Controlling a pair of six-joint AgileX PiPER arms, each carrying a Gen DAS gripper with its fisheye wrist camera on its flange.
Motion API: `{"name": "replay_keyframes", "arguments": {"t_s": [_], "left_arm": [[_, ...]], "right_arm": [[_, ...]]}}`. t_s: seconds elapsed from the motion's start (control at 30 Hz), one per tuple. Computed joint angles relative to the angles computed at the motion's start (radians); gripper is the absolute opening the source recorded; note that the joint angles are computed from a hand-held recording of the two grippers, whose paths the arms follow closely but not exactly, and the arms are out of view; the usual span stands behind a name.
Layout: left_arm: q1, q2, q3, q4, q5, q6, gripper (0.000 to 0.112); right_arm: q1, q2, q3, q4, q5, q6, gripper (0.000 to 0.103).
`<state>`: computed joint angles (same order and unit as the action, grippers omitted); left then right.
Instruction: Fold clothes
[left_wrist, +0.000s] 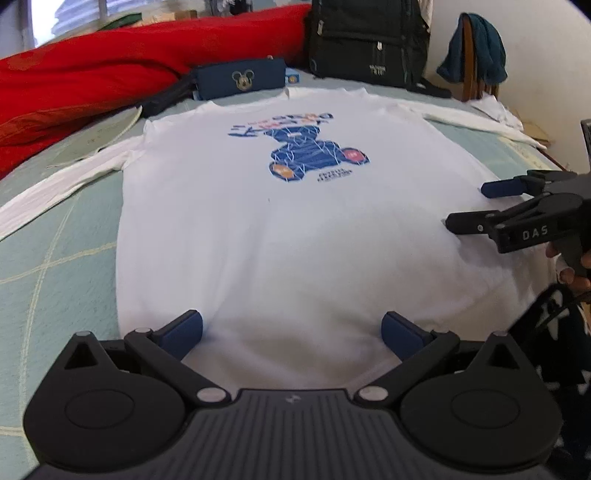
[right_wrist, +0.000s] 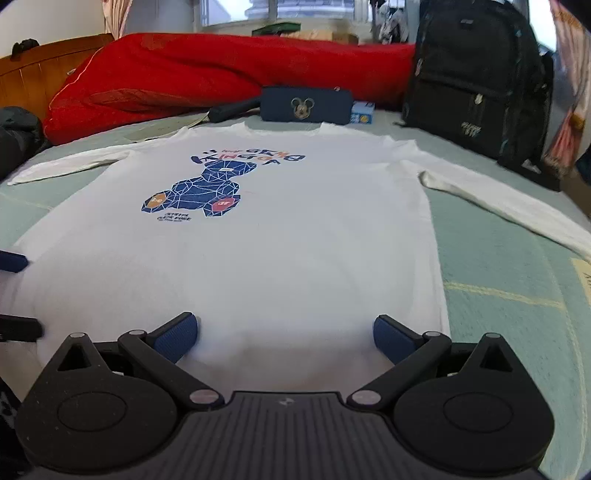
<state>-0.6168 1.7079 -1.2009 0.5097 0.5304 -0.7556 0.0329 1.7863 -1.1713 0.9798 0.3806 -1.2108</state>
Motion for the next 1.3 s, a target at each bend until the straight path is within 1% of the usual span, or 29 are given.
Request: {"name": "replay_keyframes", "arguments": {"t_s": [0.03,0.07,0.17,0.2,0.27,0.3,0.33,0.4,0.43,0.47,0.53,0.57,0.6,0.7,0.77,0.83,0.93,1.03,1.07,1.13,1.2,1.23,1.3], "left_arm": [[0.011,0.002,-0.021,-0.048,0.017,0.055,0.102],[0.018,0.005,-0.039,-0.056,0.022,0.08,0.102],[0.023,0.023,-0.067,0.067,0.001,0.014,0.102],[0.029,0.039,-0.08,0.08,-0.006,0.004,0.102],[0.051,0.071,-0.095,0.022,-0.031,0.028,0.102],[0.056,0.086,-0.099,-0.016,-0.03,0.034,0.102],[0.054,0.087,-0.088,-0.015,-0.035,0.015,0.102],[0.032,0.063,-0.038,0.065,-0.053,-0.063,0.102],[0.029,0.049,-0.022,0.064,-0.057,-0.06,0.102],[0.035,0.033,-0.013,0.022,-0.058,-0.017,0.102],[0.071,0.003,-0.019,-0.106,-0.051,0.13,0.102],[0.092,-0.008,-0.028,-0.119,-0.043,0.163,0.102],[0.116,-0.015,-0.044,-0.091,-0.032,0.166,0.102],[0.184,-0.012,-0.101,0.082,-0.001,0.092,0.102],[0.262,0.021,-0.17,0.164,0.021,0.08,0.102],[0.348,0.076,-0.257,0.176,0.05,0.109,0.102],[0.474,0.206,-0.434,0.161,0.112,0.173,0.102],[0.579,0.375,-0.648,0.112,0.189,0.255,0.102],[0.605,0.418,-0.697,0.089,0.191,0.277,0.102],[0.651,0.489,-0.767,0.059,0.169,0.29,0.102],[0.688,0.541,-0.819,0.004,0.167,0.325,0.102],[0.705,0.549,-0.818,-0.035,0.154,0.34,0.102],[0.742,0.517,-0.736,-0.134,0.077,0.356,0.102]], "right_arm": [[0.006,-0.01,0.014,-0.002,-0.016,0.012,0.103],[0.008,-0.013,0.012,-0.026,-0.017,0.046,0.103],[0.008,-0.009,-0.016,-0.114,0.006,0.148,0.103],[0.01,-0.007,-0.025,-0.142,0.012,0.178,0.103],[0.015,-0.007,-0.031,-0.175,0.011,0.224,0.103],[0.019,-0.009,-0.027,-0.179,0.004,0.231,0.103],[0.02,-0.011,-0.023,-0.18,0.0,0.233,0.103],[0.022,-0.018,-0.013,-0.178,-0.008,0.229,0.103],[0.022,-0.02,-0.011,-0.177,-0.007,0.23,0.103],[0.02,-0.022,-0.01,-0.176,-0.004,0.234,0.103],[0.019,-0.026,-0.018,-0.207,0.009,0.283,0.103],[0.02,-0.027,-0.025,-0.223,0.019,0.313,0.103],[0.018,-0.027,-0.035,-0.229,0.035,0.336,0.103],[0.009,-0.027,-0.064,-0.202,0.091,0.36,0.103],[0.004,-0.028,-0.079,-0.17,0.118,0.352,0.103],[0.011,-0.031,-0.089,-0.162,0.117,0.351,0.103],[0.035,-0.024,-0.118,-0.21,0.108,0.4,0.103],[0.068,-0.005,-0.163,-0.286,0.105,0.489,0.103],[0.079,0.002,-0.177,-0.312,0.104,0.521,0.103],[0.104,0.015,-0.207,-0.37,0.099,0.592,0.103],[0.126,0.031,-0.238,-0.419,0.101,0.658,0.103],[0.136,0.038,-0.253,-0.44,0.104,0.688,0.103],[0.153,0.052,-0.281,-0.478,0.114,0.742,0.103]]}}
